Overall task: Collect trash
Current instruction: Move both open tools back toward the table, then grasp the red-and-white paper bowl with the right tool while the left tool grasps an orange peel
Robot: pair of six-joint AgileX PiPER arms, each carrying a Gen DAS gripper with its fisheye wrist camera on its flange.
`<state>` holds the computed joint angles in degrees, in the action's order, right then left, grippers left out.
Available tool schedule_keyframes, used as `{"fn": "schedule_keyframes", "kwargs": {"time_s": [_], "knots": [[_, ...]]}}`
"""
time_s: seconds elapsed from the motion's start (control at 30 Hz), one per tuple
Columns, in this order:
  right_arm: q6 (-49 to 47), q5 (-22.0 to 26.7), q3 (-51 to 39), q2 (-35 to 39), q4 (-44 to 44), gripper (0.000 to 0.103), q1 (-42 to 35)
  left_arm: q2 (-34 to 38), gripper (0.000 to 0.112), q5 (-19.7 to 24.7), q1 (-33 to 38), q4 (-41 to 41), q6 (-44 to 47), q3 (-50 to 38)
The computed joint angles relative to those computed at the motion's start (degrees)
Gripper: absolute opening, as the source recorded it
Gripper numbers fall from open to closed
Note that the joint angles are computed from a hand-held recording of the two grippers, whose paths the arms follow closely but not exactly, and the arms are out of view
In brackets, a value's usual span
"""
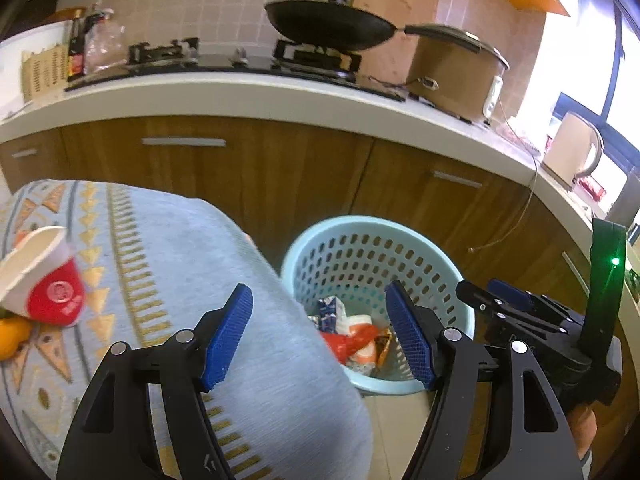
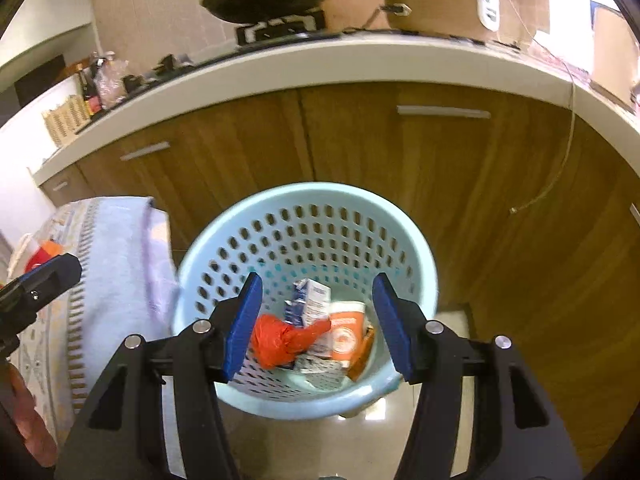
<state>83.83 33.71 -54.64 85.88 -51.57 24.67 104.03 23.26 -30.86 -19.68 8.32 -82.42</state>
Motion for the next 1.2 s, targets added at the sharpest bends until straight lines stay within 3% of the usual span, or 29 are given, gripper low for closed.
{"fn": "schedule_keyframes", "kwargs": {"time_s": [0.27,0.53,0.7,0.77,0.9,1.0,1.1,1.2], "knots": [[-1.6,1.8,-8.3,2.5,-0.6,0.054,8.5,-10.8,0.068,-3.3,7.9,-7.1,6.8,10.5],[-9.6,3.2,-22.1,11.8,4.4,0.054,15.1,-17.9,0.068,-2.9,21.7,-17.5,19.0,17.3],[-17.5,0.3,-31.2,19.3,12.8,0.054,16.7,-15.4,0.068,2.1,31.1,-24.5,29.2,16.3],[-20.7,-0.8,-34.7,22.9,16.6,0.054,17.1,-12.3,0.068,4.4,33.2,-22.0,30.5,13.8],[-24.9,1.0,-42.8,30.6,21.3,0.054,18.6,-6.0,0.068,6.6,34.7,-16.3,29.9,8.8],[-27.2,3.2,-46.9,33.8,22.8,0.054,19.0,-3.0,0.066,8.4,36.2,-18.1,32.7,6.7],[-28.7,3.5,-48.4,34.5,24.0,0.054,18.6,-1.0,0.066,10.1,36.0,-18.9,34.8,5.1],[-31.3,4.4,-50.5,35.1,26.6,0.054,17.8,-1.0,0.061,9.0,34.5,-15.0,32.1,5.5]]}}
